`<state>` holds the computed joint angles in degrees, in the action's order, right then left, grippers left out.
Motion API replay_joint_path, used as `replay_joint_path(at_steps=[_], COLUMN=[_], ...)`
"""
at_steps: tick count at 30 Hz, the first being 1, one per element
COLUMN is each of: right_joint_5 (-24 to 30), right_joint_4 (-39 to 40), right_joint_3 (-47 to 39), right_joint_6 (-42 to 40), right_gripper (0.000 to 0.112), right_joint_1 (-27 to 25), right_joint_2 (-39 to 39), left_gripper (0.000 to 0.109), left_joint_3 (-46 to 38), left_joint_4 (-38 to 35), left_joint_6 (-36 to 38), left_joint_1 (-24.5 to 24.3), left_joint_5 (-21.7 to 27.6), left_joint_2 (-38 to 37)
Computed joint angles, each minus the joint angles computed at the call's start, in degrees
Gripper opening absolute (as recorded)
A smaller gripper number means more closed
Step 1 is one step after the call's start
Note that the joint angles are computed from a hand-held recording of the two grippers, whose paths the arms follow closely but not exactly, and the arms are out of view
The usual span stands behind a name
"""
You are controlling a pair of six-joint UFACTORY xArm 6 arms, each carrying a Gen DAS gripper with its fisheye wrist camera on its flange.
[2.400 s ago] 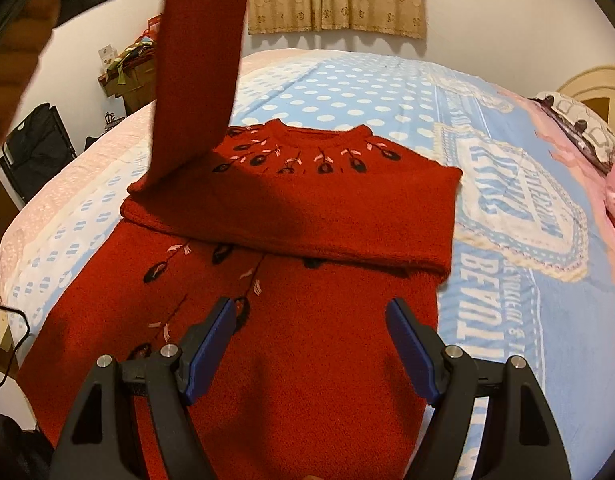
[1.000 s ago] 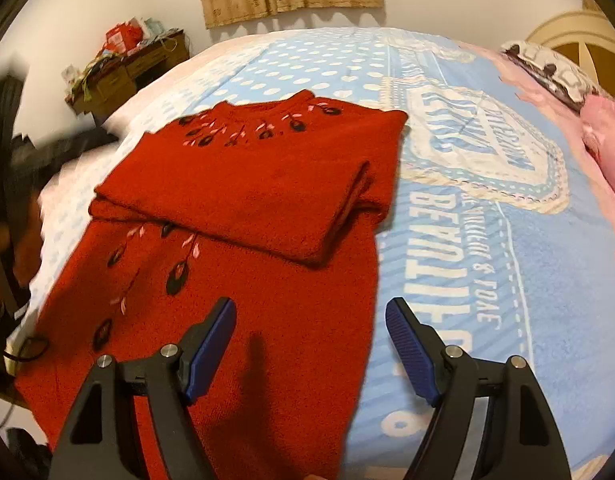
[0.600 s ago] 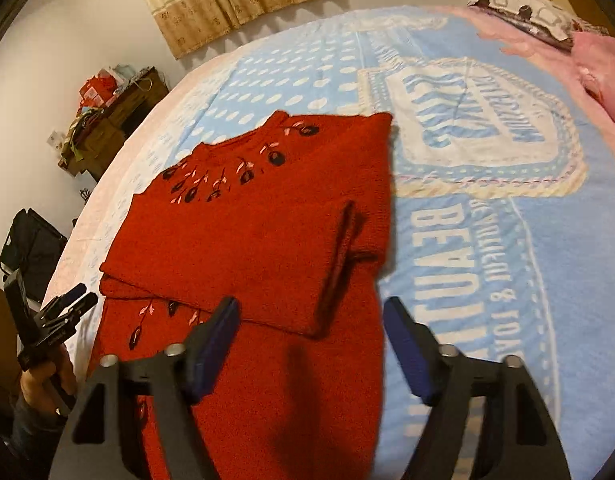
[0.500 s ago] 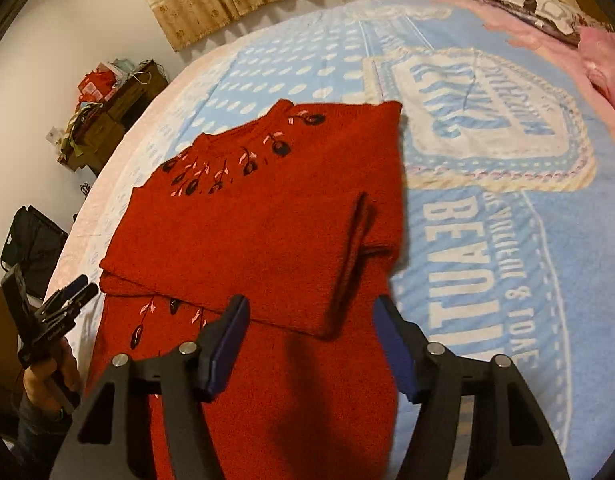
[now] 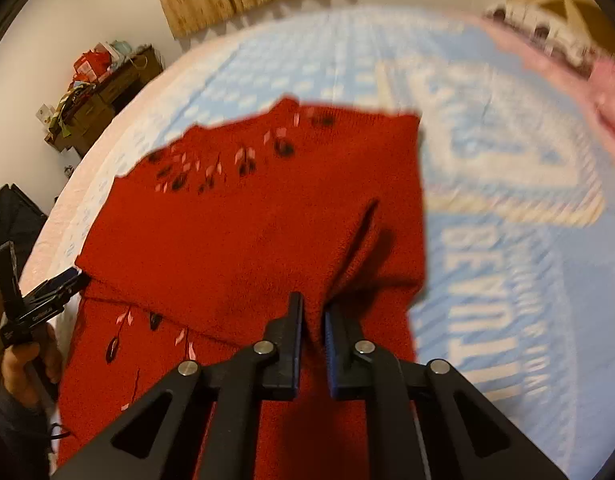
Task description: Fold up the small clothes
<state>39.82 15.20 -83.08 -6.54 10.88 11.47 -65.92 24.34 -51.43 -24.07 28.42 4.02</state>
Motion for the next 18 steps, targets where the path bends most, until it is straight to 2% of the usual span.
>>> replay_joint_path(at_steps=[6,12,14,15,16,17,18], right_joint_5=[-2.2,0.4,1.7,2.1,2.1,1.7,0.1], right_joint_4=[-5.5,-1.0,-2.0,-3.6,-4.2,-4.5,-4.8], right_joint_3=[2.6,1.9,1.0,0.7,0.7,1.2,2.3], right_joint_6=[3.0,0.4,1.4,2.5,2.6,2.4,2.4], right_gripper=[0.007,0.008,0.013,0.025,0.050,0.061,0.067], right_joint_1=[-1.3,-2.4,-2.4,-2.3,-2.3,-2.4,-2.4], right_joint_2=[-3.0,-0.2,0.8,0.9,0.8,0.2,-1.0], left_gripper=[0.088,0.090,0.091,0.090,0.090,0.090,0.090], left_joint_3=[0.7,-0.4,0.3,1.2,2.4,3.7,4.8], left_joint_4=[-0.6,-0.3,1.0,2.6,4.7,7.0,9.1], left_joint_6=[-0.6,-0.3,-2.8,-5.6,-9.0,-12.1,-14.3], left_joint_1=[0.5,0.1,0.3,0.5,0.7,0.8,0.8], left_joint_5=[-0.8,0.8,1.3,1.7,2.3,2.7,2.8], left_joint_2=[-0.4,0.1,-1.0,-2.2,-3.8,-5.5,-7.0])
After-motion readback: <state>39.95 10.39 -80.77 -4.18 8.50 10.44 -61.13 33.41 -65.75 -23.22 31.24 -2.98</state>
